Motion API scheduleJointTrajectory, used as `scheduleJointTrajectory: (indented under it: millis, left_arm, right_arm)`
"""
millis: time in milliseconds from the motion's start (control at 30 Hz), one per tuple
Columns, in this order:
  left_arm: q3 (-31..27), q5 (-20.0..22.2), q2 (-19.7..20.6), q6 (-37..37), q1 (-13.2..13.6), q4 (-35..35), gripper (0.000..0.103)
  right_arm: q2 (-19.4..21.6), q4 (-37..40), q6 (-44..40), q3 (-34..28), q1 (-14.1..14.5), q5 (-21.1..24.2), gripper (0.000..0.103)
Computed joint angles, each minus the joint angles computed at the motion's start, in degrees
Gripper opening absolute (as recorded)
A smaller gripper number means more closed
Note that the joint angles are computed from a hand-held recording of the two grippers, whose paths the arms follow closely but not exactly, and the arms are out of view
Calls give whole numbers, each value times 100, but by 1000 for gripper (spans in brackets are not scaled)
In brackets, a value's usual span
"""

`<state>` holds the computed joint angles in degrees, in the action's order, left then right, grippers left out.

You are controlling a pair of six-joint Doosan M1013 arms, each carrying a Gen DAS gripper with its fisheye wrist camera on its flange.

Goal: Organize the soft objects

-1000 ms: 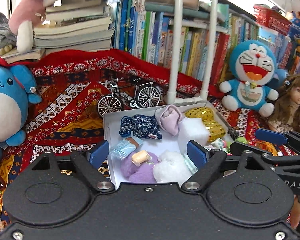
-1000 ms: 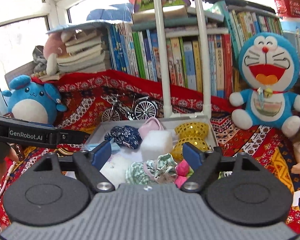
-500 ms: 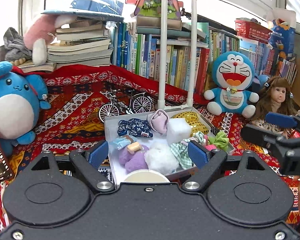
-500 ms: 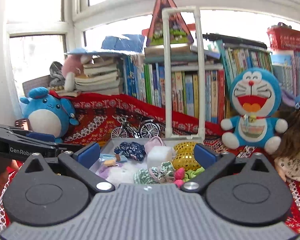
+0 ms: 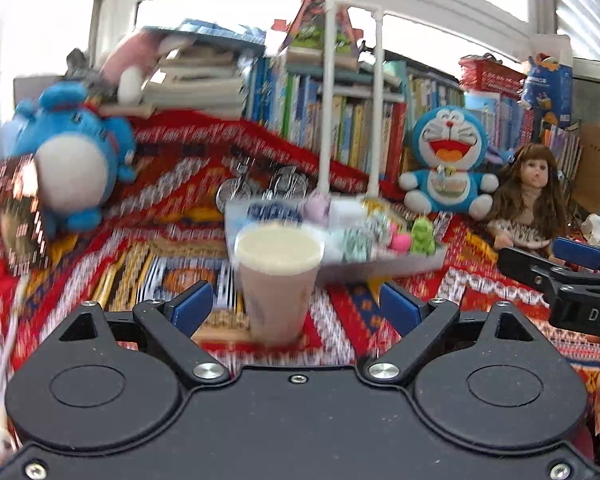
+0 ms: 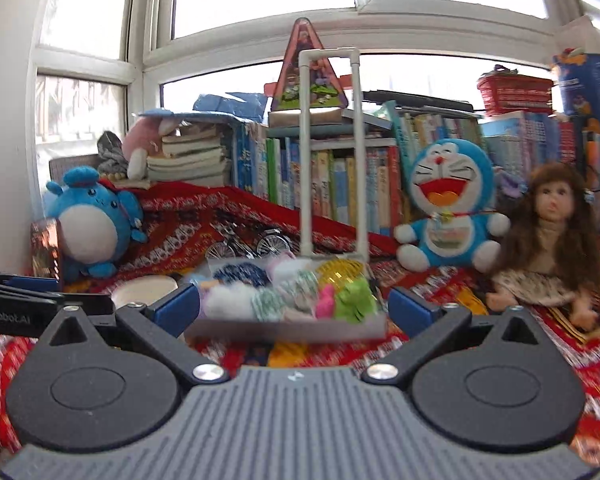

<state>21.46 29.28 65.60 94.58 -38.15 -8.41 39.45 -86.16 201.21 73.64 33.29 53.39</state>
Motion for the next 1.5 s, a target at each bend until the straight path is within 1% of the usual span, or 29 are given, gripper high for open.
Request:
scheduleJointTrajectory:
  millis: [33, 100, 167, 233, 300, 367, 433, 533, 700, 767, 833, 1067, 1167, 1233, 1500]
  left_arm:
    - [335, -139, -136, -97, -4, 20, 90]
    - [787, -328, -305, -208, -5, 44, 90]
    - [1203, -578, -448, -566, -33, 351, 90]
    - [1441, -733, -510, -1038, -62, 798, 90]
    - [1507, -685, -507, -1517, -91, 1257, 90]
    - [1593, -648, -520, -1745, -105, 1431, 90]
    - [1581, -613, -496, -1741, -106, 1431, 90]
    - [1637, -602, -493, -1835, -124, 1625, 90]
    - [1496, -376, -392, -1772, -150, 1603, 90]
    - [1565, -457, -405, -1911, -177, 1863, 90]
    - [1573, -451, -403, -1940, -198, 2011, 92]
    - [1526, -415, -373, -1878, -194, 1952, 96]
    - [1468, -360, -345, -1819, -191, 1905, 99]
    - [1428, -305, -326, -1903, -200, 1997, 102]
    - [1384, -262, -297, -2096, -222, 2220, 103]
  right_arm:
    - [10, 1, 16, 40, 44, 96, 103]
    - [26, 39, 25, 120, 124, 224, 103]
    - [48, 77, 11, 179, 186, 297, 103]
    - [96, 132, -68, 178, 239, 394, 103]
    - [168, 201, -152, 141, 295, 553, 103]
    - [218, 303, -248, 110, 328, 606, 103]
    - [251, 389, -307, 94, 350, 622, 103]
    - [295, 524, -401, 68, 356, 603, 103]
    - [379, 825, -532, -3, 333, 564, 103]
    - [412, 933, -657, -41, 327, 572, 103]
    - [434, 1010, -756, -73, 327, 576, 103]
    - [459, 1468, -1069, -169, 278, 456, 103]
    - [464, 1541, -1039, -180, 268, 433, 103]
    - [459, 1582, -1008, -174, 257, 393, 103]
    - [424, 1647, -875, -128, 228, 265, 103]
